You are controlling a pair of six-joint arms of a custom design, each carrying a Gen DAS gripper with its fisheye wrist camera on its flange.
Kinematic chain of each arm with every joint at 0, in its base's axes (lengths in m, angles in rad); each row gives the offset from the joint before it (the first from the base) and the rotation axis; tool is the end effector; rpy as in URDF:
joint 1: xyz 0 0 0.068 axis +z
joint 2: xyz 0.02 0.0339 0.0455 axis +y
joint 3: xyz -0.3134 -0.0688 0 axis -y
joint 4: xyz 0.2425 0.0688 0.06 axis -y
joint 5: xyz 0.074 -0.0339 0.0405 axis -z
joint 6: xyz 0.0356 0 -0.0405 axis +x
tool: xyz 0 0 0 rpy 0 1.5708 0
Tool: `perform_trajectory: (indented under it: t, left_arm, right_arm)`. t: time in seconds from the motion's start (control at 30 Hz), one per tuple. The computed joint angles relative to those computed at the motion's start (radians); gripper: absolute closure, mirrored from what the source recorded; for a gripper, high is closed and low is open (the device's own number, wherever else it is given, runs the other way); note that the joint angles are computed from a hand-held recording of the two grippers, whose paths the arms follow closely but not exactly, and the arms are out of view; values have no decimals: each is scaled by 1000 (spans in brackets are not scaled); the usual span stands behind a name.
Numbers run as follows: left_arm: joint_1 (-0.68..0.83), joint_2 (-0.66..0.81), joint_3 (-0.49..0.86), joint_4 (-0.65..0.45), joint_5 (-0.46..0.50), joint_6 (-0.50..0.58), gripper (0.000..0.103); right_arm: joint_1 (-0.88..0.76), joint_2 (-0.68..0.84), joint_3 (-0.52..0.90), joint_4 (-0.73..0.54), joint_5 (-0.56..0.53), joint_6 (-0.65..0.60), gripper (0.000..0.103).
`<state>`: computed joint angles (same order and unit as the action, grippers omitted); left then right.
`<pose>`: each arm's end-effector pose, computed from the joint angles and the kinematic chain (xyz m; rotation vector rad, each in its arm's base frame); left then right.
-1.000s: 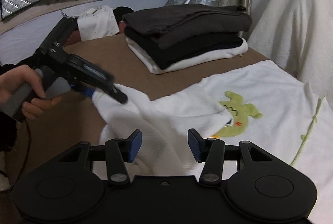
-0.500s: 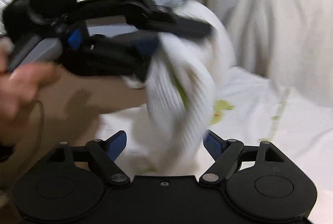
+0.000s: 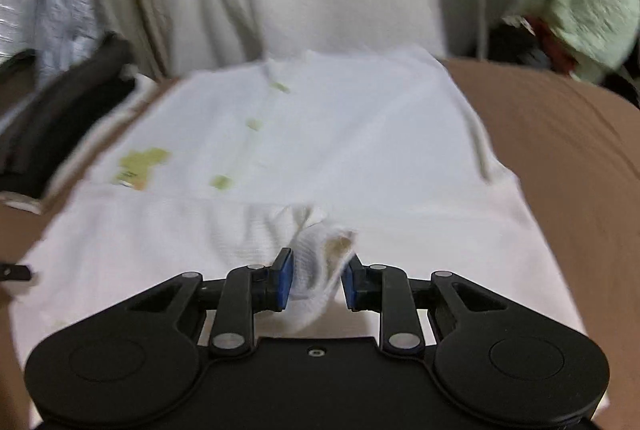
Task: Fold clothes
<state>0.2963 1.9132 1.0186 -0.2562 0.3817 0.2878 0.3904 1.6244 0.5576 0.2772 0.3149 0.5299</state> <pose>0.3553 0.0946 0.1594 0.0966 2.6157 -0.3234 0.2653 0.0973 0.1665 0.3115 2.2927 0.0937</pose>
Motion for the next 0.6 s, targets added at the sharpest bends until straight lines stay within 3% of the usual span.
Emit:
perform_trajectory:
  t: [0.07,0.23,0.3,0.33,0.37,0.5,0.6]
  left_arm:
    - [8,39,48,-50,23,-47,35]
    - [32,3,27,-28,-60,-33,32]
    - [45,25,63,-71,-35,-26,28]
    - [55,47,91,-105,-3,-21,23]
    - [67,72,117,-132,30,-9,19]
    - [103,77,140,-156,97,-7,19]
    - [102,95,144,-133,139,-26,14]
  right_arm:
    - [-37,-2,3,-36,-19,19,69]
    - [-85,-42,5,-115,-3,92,64]
    - [-118,-61,-1,-118,-18,105,52]
    - [-136,-71,-4,-120,-25,112,40]
    - [-153,-80,-6,-123,-33,118,37]
    - [-264,-111,-49,-58,-228,94,37]
    - [-274,-64,-69,7,-306,17,36]
